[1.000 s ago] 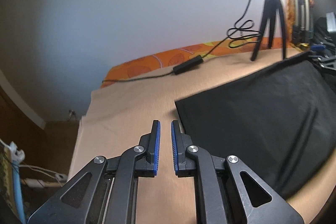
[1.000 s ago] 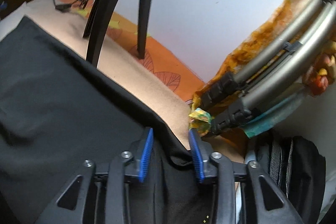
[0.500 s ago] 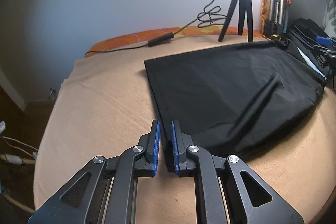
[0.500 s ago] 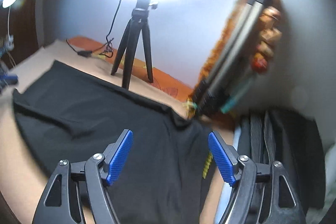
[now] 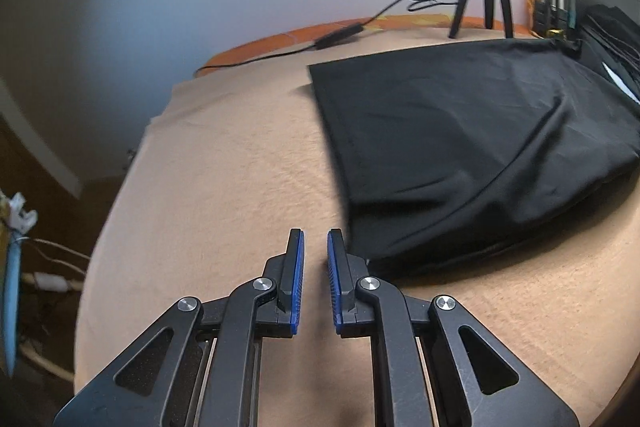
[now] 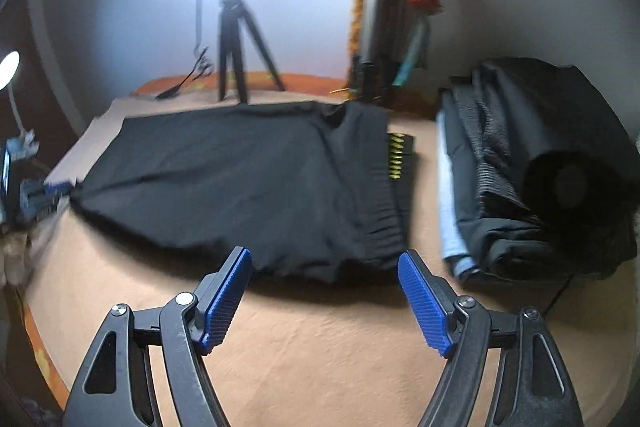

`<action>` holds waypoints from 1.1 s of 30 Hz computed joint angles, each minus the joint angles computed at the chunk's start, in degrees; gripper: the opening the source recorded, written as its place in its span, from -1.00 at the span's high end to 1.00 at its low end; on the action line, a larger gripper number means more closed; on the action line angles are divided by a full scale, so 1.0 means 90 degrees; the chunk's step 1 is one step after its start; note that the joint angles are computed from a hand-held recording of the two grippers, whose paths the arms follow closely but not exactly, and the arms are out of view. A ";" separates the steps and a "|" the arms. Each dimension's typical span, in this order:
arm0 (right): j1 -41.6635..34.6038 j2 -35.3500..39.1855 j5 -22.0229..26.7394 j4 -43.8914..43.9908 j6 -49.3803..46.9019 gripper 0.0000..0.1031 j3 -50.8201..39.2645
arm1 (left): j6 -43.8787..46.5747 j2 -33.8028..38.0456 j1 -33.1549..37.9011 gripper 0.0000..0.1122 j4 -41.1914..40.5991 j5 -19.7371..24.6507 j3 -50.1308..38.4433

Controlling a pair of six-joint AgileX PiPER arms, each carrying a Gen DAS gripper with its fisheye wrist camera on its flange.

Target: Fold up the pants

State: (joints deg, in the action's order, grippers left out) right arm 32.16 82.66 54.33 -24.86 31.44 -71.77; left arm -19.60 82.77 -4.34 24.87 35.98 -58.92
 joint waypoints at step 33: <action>-0.2137 0.2804 -0.0447 0.2155 -0.1286 -0.20 -0.3329 | 0.0994 0.1919 -0.3001 0.46 -0.1114 0.0150 -0.2617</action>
State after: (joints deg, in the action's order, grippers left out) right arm 12.93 107.90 50.31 -5.47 19.87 -101.73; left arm -10.65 100.04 -31.35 14.85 37.33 -82.47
